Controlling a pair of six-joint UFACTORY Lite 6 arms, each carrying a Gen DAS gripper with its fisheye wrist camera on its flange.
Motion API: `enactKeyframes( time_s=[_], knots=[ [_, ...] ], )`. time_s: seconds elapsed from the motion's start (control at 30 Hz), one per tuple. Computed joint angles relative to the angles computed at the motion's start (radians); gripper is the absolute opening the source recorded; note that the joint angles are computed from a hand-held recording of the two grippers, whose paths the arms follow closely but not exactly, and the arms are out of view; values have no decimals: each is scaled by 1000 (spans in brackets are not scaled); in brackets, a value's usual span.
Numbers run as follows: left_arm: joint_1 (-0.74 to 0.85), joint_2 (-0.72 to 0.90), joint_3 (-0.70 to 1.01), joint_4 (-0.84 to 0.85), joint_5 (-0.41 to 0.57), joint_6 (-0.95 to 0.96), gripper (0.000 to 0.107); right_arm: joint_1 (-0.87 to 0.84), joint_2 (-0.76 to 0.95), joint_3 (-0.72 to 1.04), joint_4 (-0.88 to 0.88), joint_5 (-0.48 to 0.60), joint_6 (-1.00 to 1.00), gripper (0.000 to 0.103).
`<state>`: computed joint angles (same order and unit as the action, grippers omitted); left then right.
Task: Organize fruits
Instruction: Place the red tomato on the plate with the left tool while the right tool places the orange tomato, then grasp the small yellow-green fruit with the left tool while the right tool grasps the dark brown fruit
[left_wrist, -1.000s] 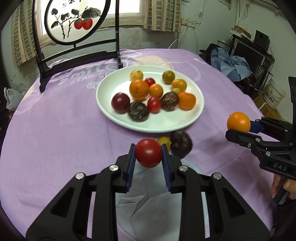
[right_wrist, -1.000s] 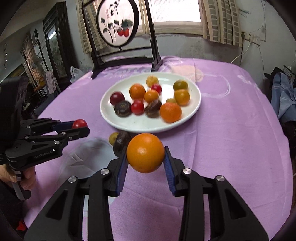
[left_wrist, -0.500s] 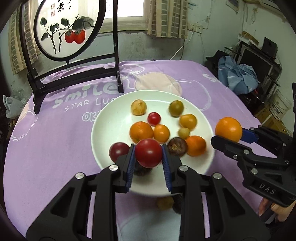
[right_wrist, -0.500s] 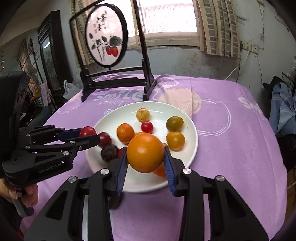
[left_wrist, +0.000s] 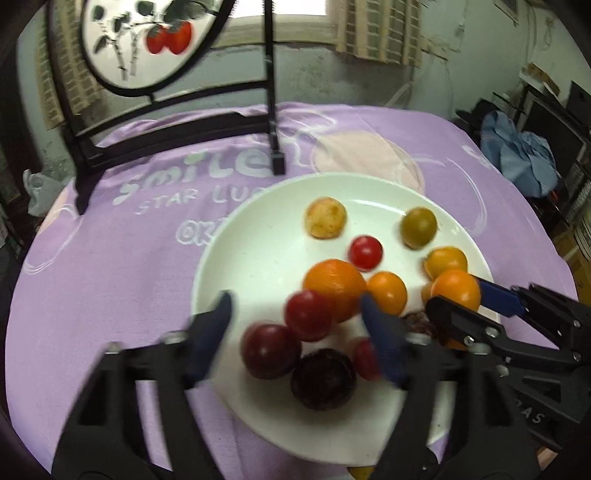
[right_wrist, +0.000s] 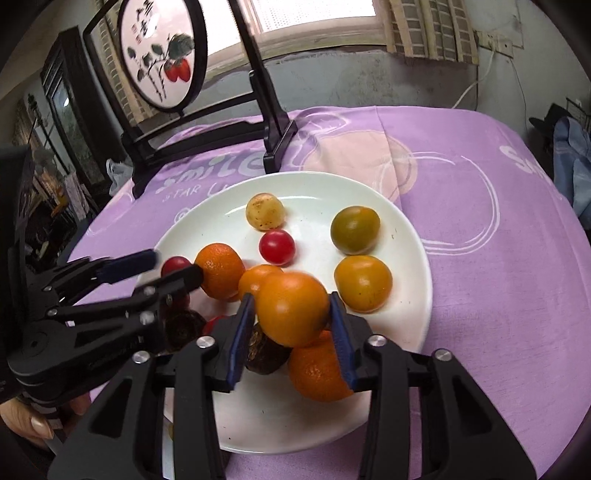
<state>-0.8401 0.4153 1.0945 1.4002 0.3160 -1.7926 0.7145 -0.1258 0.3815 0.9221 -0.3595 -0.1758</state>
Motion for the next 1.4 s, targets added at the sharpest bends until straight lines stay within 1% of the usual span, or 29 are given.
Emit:
enactKeyframes(
  time_s=[0.03, 0.07, 0.1, 0.17, 0.23, 0.3, 0.37, 0.4, 0.47, 0.53, 0.57, 0.7, 0.8, 0.87, 0.97, 1.07, 1.23, 1.33, 1.4],
  knots=[
    [4, -24, -21, 48, -7, -54, 82, 7, -33, -22, 9, -9, 2, 50],
    [11, -43, -35, 63, -27, -66, 82, 17, -60, -37, 36, -16, -15, 52],
    [16, -64, -50, 55, -40, -59, 82, 34, -96, -56, 85, -26, -50, 53],
    [8, -96, -70, 22, -20, -38, 82, 62, -164, -92, 170, -34, -114, 53],
    [0, -149, -114, 16, -17, -37, 82, 100, -240, -129, 264, -34, -186, 53],
    [-10, -205, -167, 35, -17, -70, 83, 160, -301, -155, 419, -47, -317, 55],
    [-24, -265, -223, 18, -14, -72, 84, 257, -337, -168, 598, -94, -455, 56],
    [-32, -298, -255, 26, -13, -91, 84, 301, -347, -174, 652, -117, -489, 56],
    [-61, -371, -330, 53, 4, -135, 84, 400, -364, -190, 741, -169, -518, 56],
    [-100, -429, -396, 70, 49, -175, 86, 522, -337, -184, 823, -243, -522, 56],
    [-116, -453, -426, 83, 69, -200, 88, 565, -321, -181, 842, -263, -511, 56],
    [-173, -545, -558, 117, 90, -301, 88, 704, -243, -164, 881, -307, -434, 57],
    [-222, -574, -636, 140, 123, -382, 88, 769, -180, -139, 899, -318, -394, 57],
    [-263, -571, -668, 148, 157, -431, 88, 808, -129, -118, 909, -324, -368, 57],
    [-320, -541, -687, 139, 203, -443, 88, 837, -56, -83, 911, -315, -338, 57],
    [-353, -523, -704, 154, 240, -474, 88, 815, 13, -46, 878, -280, -317, 57],
    [-308, -546, -758, 280, 213, -579, 88, 729, 127, 35, 823, -219, -352, 57],
    [-286, -530, -756, 295, 208, -578, 88, 666, 183, 68, 761, -184, -339, 56],
    [-270, -532, -757, 302, 196, -574, 88, 632, 196, 67, 683, -168, -274, 56]
  ],
)
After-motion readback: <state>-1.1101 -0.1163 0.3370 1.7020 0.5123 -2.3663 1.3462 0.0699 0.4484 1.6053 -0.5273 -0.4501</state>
